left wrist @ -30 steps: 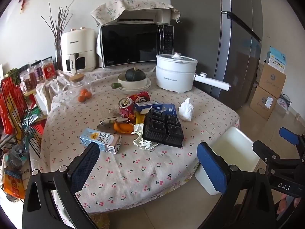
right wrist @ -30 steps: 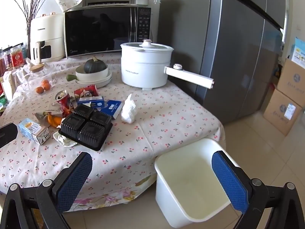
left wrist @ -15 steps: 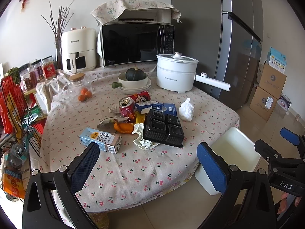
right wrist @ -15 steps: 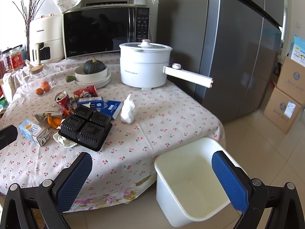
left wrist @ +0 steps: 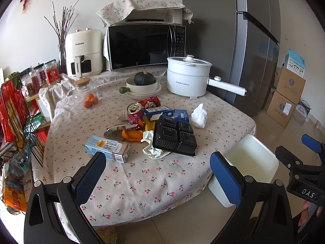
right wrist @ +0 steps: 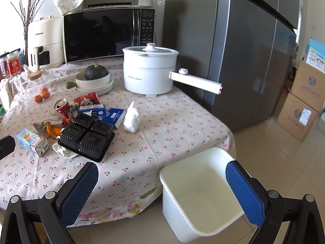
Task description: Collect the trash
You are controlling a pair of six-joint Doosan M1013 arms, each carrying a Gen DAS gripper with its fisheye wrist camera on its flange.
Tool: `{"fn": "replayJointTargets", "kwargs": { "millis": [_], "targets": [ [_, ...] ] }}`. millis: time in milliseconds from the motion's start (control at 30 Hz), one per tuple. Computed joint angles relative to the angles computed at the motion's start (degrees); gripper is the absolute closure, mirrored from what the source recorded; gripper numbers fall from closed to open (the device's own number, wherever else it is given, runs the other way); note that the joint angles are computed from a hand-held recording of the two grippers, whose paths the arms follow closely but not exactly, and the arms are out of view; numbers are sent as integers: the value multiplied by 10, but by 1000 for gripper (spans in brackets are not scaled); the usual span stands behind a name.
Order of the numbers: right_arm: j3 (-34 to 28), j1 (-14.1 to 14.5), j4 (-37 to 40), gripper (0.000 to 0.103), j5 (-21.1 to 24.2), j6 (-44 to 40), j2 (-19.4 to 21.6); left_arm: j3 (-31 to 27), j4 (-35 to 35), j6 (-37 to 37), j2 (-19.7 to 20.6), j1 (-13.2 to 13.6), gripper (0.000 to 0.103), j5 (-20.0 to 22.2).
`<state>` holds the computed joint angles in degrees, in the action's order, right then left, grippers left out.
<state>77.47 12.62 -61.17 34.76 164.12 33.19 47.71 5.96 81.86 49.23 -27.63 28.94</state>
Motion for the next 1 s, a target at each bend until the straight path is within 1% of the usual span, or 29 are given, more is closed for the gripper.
{"fn": "replayJointTargets", "kwargs": {
  "millis": [367,1000],
  "targets": [
    [8,-2,-13,0,10,16,-5,2,-6,6,0,-1,0,-1],
    [17,-3,-20,0,7,29,-10,1,-12,13,0,-1,0,0]
  ]
}}
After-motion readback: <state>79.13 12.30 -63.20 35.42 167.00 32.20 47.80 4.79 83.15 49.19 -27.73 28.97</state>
